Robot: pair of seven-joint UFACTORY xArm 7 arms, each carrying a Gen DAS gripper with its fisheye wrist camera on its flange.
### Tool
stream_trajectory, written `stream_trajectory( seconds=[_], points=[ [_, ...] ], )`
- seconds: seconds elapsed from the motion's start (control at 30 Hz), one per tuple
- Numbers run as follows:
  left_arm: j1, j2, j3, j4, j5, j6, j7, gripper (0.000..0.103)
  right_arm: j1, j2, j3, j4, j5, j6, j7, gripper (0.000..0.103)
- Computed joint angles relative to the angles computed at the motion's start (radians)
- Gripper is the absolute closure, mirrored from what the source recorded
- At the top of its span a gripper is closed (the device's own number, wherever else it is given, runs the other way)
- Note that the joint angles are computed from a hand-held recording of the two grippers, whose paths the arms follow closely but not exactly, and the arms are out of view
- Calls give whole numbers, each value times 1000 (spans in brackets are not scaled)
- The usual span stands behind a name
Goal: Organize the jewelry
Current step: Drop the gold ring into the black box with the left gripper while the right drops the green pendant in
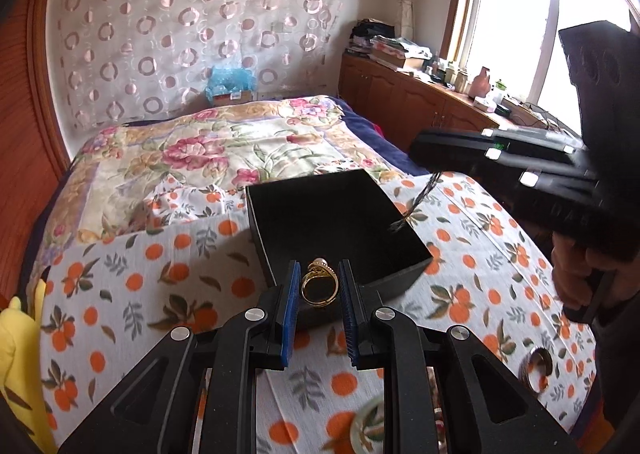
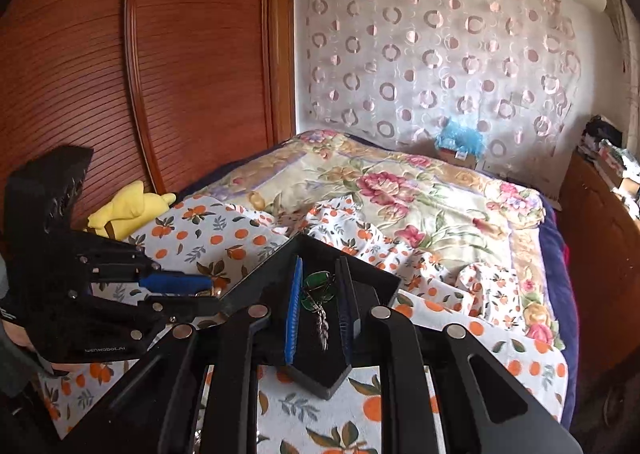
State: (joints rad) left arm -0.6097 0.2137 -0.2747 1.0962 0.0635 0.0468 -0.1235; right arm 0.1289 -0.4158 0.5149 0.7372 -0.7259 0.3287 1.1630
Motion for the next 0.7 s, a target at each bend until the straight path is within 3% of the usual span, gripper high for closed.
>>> stream_trajectory(
  seconds=[0.1, 0.23, 0.33, 0.4, 0.47, 0.7],
  points=[
    [-2, 34, 2, 45, 3, 16, 6, 85, -16, 33, 4, 3, -18, -16, 22, 84],
    [-13, 71, 10, 92, 9, 36, 11, 85, -12, 66, -6, 2, -44, -25, 48, 68],
    [-35, 91, 31, 120, 26, 46, -1, 85, 2, 57, -19, -9, -51, -21, 62, 68],
    [-37, 93, 32, 124, 27, 51, -6, 76, 13, 40, -27, -20, -46, -15, 67, 68],
    [-38, 78, 34, 102, 28, 32, -15, 67, 25, 5, -25, -40, -33, 4, 72, 68],
    [-17, -19, 0, -51, 3, -19, -26, 66, 112, -170, 31, -163, 92, 119, 98, 68]
  ],
)
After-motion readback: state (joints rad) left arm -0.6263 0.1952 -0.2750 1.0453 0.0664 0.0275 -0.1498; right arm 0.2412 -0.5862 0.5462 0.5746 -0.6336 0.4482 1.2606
